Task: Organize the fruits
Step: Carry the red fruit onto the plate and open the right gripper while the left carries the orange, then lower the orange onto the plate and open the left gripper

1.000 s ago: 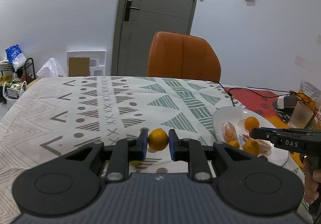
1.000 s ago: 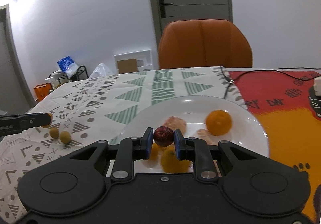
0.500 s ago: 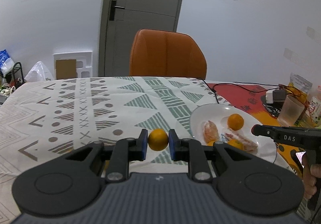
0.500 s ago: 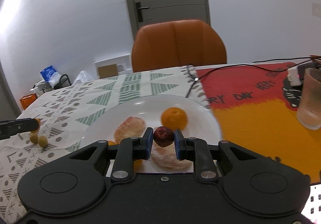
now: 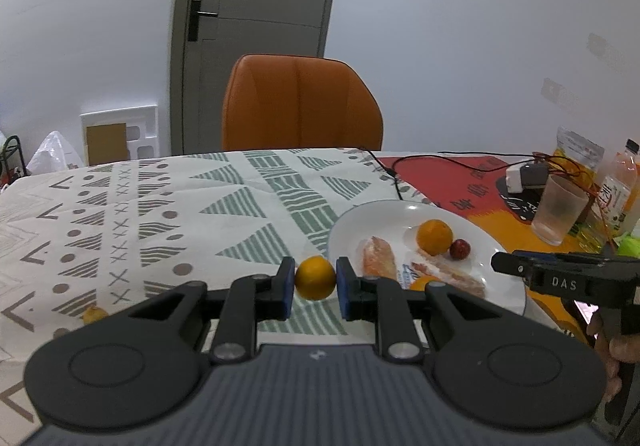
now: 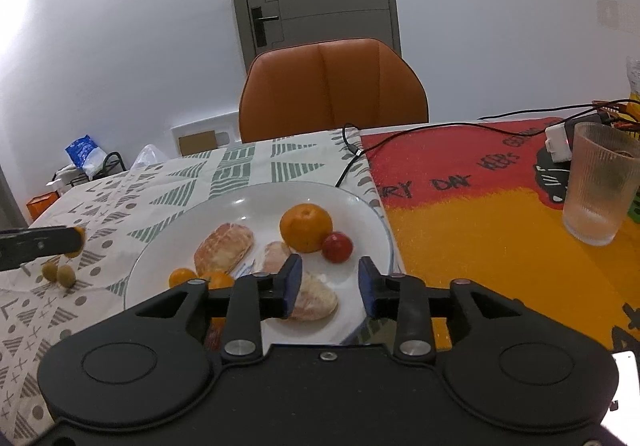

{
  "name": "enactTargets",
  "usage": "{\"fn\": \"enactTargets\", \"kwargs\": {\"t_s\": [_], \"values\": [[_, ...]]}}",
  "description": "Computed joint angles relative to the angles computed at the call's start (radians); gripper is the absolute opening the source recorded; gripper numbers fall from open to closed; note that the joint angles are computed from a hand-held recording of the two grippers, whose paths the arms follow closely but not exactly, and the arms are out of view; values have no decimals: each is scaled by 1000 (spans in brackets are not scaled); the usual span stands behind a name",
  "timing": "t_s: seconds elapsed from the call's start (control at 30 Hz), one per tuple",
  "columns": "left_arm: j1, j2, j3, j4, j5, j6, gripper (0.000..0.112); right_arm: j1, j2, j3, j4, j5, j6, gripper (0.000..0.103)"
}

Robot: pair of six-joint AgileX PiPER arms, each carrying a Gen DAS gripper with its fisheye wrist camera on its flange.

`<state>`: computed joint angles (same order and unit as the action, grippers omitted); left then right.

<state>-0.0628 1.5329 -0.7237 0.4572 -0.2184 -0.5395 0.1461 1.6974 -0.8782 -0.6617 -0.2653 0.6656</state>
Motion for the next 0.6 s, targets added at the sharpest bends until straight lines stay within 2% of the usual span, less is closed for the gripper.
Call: {"fn": "enactTargets", "kwargs": {"t_s": [0.17, 0.6], "values": [[-36, 27, -20, -34, 4, 33, 20, -7, -43, 55, 4, -22, 5, 42], [-110, 72, -67, -43, 9, 32, 20, -18, -94, 117, 5, -38, 14, 46]]}}
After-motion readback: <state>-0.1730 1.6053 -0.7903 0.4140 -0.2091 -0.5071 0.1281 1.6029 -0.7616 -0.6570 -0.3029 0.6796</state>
